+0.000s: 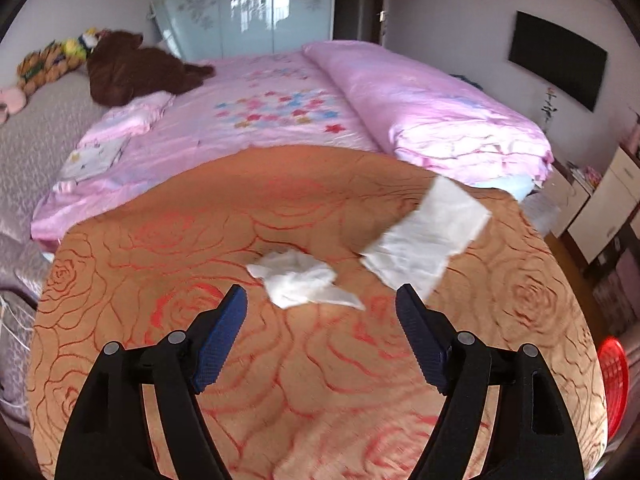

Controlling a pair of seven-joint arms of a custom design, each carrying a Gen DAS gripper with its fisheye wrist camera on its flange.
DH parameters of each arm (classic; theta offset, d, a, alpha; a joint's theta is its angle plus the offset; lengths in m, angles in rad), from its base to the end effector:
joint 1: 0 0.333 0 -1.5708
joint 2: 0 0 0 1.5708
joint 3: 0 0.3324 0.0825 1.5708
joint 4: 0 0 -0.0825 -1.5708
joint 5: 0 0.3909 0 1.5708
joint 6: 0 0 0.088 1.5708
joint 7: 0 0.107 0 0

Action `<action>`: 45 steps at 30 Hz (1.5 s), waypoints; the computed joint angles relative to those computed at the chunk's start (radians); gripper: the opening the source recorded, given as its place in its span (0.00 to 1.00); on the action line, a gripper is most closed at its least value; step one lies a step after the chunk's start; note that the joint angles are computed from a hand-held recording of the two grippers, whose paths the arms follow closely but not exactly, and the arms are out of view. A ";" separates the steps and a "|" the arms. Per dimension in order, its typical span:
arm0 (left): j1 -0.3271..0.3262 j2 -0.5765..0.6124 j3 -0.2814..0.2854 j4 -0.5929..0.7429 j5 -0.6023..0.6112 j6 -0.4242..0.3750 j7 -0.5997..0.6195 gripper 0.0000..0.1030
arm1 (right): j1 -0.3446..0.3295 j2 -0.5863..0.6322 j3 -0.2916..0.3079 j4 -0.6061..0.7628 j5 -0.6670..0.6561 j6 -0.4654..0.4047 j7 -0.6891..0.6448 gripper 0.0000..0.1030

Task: Collect trash
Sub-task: 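Move both open tools back over the tissues on the bed, then grasp the crumpled tissue with the left tool while the right tool grasps the flat tissue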

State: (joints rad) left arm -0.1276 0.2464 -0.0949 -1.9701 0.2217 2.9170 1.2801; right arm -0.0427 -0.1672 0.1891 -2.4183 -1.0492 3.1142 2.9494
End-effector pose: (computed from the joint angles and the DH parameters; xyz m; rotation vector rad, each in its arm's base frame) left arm 0.6399 -0.1543 0.4406 -1.7265 1.9446 -0.7499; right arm 0.4776 0.1475 0.4531 -1.5025 1.8046 -0.6274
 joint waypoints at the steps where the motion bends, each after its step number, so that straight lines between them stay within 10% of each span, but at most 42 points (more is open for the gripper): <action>1: 0.004 0.011 -0.005 0.013 -0.009 -0.008 0.009 0.72 | 0.006 0.018 0.001 0.018 0.008 -0.003 -0.012 0.68; 9: 0.019 0.078 -0.012 0.097 -0.046 -0.051 0.057 0.69 | 0.130 0.153 -0.070 0.150 0.120 -0.033 -0.156 0.67; 13: 0.043 0.109 -0.041 0.131 -0.107 -0.100 0.114 0.46 | 0.189 0.228 -0.105 0.235 0.166 -0.040 -0.222 0.67; 19: 0.030 0.101 -0.026 0.101 -0.112 -0.063 0.130 0.37 | 0.245 0.337 -0.134 0.349 0.280 -0.026 -0.366 0.67; 31: -0.020 0.065 0.028 0.027 -0.018 0.024 0.045 0.34 | 0.219 0.591 -0.036 0.619 0.637 -0.105 -0.759 0.67; 36: 0.004 0.066 0.005 0.024 -0.037 0.031 0.057 0.34 | 0.289 0.672 -0.109 0.742 0.694 -0.195 -0.783 0.67; 45: -0.002 0.067 0.013 0.023 -0.036 0.035 0.056 0.34 | 0.332 0.702 -0.135 0.784 0.819 -0.253 -0.946 0.19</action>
State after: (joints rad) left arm -0.1296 0.3133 -0.0823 -1.9470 0.1859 2.9518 1.3358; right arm 0.2896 0.5353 0.0542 -1.6341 -0.2297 2.8616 2.0030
